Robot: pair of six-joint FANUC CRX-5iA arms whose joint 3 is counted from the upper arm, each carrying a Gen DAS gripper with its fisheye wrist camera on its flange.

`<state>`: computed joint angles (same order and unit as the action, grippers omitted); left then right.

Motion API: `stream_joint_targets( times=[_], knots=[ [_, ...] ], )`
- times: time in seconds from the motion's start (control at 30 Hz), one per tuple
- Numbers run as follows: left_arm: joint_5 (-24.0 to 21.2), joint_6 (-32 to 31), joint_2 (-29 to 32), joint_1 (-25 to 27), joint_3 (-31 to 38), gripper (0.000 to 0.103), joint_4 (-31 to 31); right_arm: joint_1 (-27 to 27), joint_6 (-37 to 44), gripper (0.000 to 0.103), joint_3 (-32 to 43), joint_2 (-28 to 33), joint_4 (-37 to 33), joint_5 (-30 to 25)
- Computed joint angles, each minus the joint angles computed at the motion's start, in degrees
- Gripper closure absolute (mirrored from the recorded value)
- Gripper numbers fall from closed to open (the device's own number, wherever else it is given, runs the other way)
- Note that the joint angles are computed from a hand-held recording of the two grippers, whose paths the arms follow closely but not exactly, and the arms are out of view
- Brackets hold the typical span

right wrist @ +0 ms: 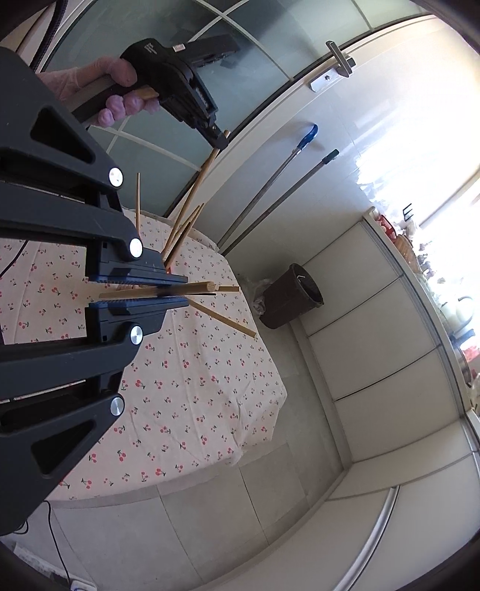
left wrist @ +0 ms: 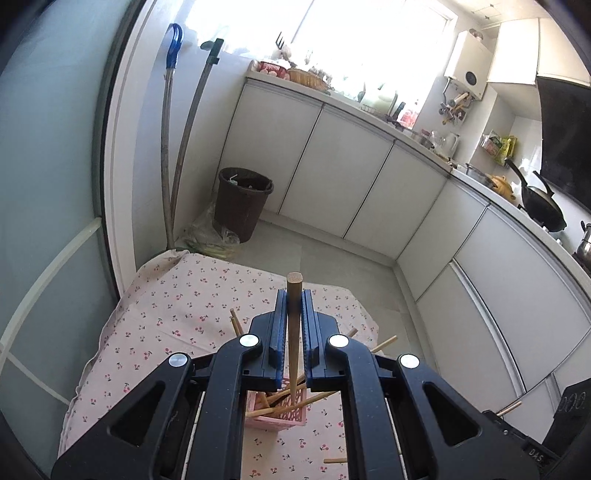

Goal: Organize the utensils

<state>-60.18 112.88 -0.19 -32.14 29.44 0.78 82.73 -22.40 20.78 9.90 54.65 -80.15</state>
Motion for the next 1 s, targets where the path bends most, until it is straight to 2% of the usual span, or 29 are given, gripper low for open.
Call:
stream_joint_targets(
  times=[0.03,0.1,0.27,0.47,0.6,0.8,1.0],
  knots=[
    [-0.6,-1.3,0.6,0.2,0.1,0.094,0.8,0.0,0.0,0.097,0.1,0.0,0.1,0.0],
    [-2.1,-0.6,0.9,0.7,0.1,0.075,1.3,-0.1,0.3,0.097,0.3,0.1,0.3,0.5],
    [-0.6,1.7,-1.9,2.3,-2.3,0.058,1.0,-0.2,1.3,0.097,1.8,1.1,1.0,1.0],
    [-0.1,5.5,-5.8,4.9,-4.9,0.051,1.6,-0.4,1.5,0.097,3.1,1.9,1.6,1.8],
    [0.2,6.7,-8.1,7.3,-7.4,0.046,3.8,-1.3,2.8,0.097,6.7,4.1,2.9,1.8],
    [1.7,5.3,-10.3,9.9,-10.0,0.046,7.2,-4.1,11.7,0.097,20.6,12.7,5.3,-1.9],
    [1.8,3.3,-10.4,11.1,-10.8,0.046,9.7,-7.7,17.6,0.097,31.8,19.9,3.5,-2.9]
  ],
)
